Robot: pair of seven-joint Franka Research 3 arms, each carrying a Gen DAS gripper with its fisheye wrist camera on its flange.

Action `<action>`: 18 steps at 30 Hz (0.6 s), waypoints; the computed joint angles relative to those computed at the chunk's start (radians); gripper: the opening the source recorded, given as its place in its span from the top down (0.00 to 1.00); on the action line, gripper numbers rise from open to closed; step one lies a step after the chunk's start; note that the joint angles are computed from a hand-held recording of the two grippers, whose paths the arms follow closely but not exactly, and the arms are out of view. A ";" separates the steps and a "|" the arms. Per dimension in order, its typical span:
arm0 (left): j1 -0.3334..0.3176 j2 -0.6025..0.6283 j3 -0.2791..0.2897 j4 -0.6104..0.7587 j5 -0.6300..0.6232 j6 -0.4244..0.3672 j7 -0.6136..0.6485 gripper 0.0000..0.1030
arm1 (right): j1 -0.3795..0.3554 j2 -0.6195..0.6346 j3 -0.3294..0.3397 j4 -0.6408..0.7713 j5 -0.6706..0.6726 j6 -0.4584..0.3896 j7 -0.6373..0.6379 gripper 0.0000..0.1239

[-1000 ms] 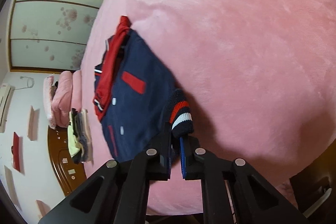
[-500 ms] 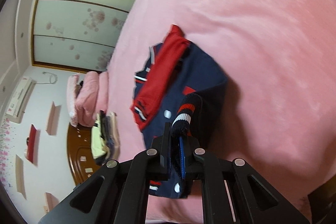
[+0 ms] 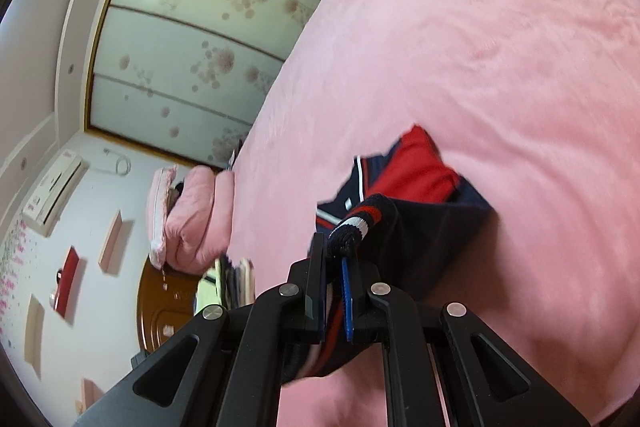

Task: Fold large clothes
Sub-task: 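Lift the held hem and fold it up onto the collar with both tools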

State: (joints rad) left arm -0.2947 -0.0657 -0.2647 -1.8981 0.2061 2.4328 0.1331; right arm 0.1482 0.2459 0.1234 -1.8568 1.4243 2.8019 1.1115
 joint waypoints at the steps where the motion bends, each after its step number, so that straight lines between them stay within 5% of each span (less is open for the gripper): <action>1: 0.004 0.020 0.008 0.017 -0.018 0.002 0.031 0.91 | 0.007 0.024 -0.004 0.033 -0.025 0.015 0.034 0.95; 5: 0.026 0.122 0.029 0.112 -0.077 -0.016 0.136 0.91 | 0.019 0.115 0.000 0.135 -0.133 0.069 0.134 0.95; 10: 0.031 0.233 0.048 0.218 -0.027 -0.043 0.100 0.91 | -0.006 0.235 0.028 0.261 -0.260 0.065 0.249 0.95; 18: 0.032 0.407 0.067 0.407 -0.031 -0.126 0.127 0.91 | -0.017 0.521 -0.029 0.666 -0.616 -0.196 0.563 0.95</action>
